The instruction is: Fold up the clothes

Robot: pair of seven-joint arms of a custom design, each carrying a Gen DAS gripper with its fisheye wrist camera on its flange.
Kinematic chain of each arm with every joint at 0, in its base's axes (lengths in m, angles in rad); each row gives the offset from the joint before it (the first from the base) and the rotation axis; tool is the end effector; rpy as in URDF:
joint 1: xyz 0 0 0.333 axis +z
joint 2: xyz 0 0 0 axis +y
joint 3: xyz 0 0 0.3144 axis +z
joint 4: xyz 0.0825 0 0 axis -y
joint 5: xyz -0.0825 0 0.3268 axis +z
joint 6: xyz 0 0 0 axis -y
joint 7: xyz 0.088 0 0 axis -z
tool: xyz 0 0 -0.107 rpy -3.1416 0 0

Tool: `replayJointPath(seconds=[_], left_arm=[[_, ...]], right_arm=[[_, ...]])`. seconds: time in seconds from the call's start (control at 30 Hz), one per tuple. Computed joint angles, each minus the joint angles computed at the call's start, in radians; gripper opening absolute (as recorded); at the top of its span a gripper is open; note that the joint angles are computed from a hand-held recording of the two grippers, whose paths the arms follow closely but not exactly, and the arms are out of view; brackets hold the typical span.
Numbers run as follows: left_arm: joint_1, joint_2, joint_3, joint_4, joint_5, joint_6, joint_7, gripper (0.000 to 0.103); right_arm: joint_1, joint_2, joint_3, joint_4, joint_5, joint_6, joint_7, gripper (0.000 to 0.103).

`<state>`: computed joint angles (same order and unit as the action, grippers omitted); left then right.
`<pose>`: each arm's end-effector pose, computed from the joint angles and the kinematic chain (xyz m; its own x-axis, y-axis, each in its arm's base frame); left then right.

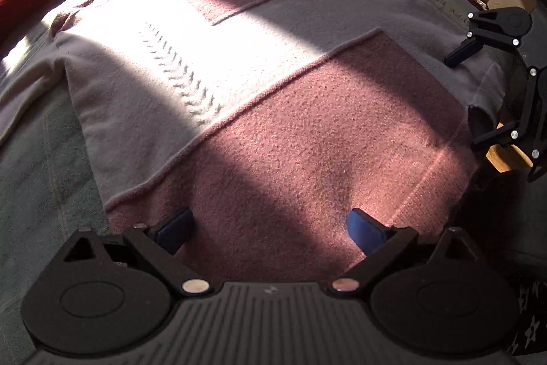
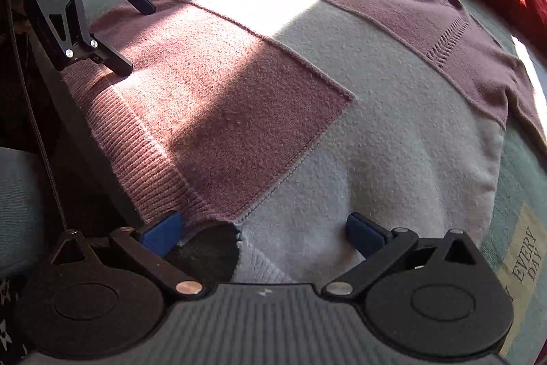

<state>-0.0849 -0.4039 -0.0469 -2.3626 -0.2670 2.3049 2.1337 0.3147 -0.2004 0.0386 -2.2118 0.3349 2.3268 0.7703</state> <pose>0.4010 -0.0609 0.5369 -0.5257 -0.8504 0.0206 -0.7869 0.4769 -0.3916 0.4352 0.1677 0.5191 0.8207 -0.5713 -0.0029 -0.5242 -0.7511 -0.4012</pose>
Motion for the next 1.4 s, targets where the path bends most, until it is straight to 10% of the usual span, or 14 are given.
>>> replayJointPath(seconds=[0.13, 0.4, 0.53, 0.73, 1.07, 1.23, 1.4], left_arm=[[-0.005, 0.018, -0.002, 0.052, -0.017, 0.033, -0.015, 0.097], [-0.040, 0.361, -0.027, 0.297, -0.161, 0.333, 0.088, 0.097], [0.018, 0.468, -0.054, 0.388, -0.101, 0.273, -0.055, 0.097], [0.071, 0.396, -0.063, 0.290, -0.144, 0.274, -0.112, 0.101], [0.048, 0.406, -0.086, 0.353, 0.159, 0.259, -0.590, 0.102], [0.054, 0.487, -0.102, 0.436, -0.115, 0.380, -0.346, 0.102], [0.137, 0.709, -0.158, 0.723, -0.294, 0.291, -0.136, 0.102]], right_arm=[[-0.025, 0.003, -0.006, 0.058, -0.051, -0.040, 0.043, 0.103], [-0.024, 0.318, 0.026, 0.290, 0.073, 0.318, 0.055, 0.103], [-0.093, 0.469, 0.074, 0.457, 0.088, 0.251, 0.149, 0.103], [-0.126, 0.383, 0.081, 0.319, 0.205, 0.300, 0.089, 0.103], [-0.123, 0.372, 0.065, 0.351, 0.156, 0.230, 0.067, 0.103], [-0.139, 0.380, 0.095, 0.400, 0.308, 0.250, -0.126, 0.103], [-0.122, 0.610, 0.131, 0.731, 0.334, 0.137, -0.097, 0.103]])
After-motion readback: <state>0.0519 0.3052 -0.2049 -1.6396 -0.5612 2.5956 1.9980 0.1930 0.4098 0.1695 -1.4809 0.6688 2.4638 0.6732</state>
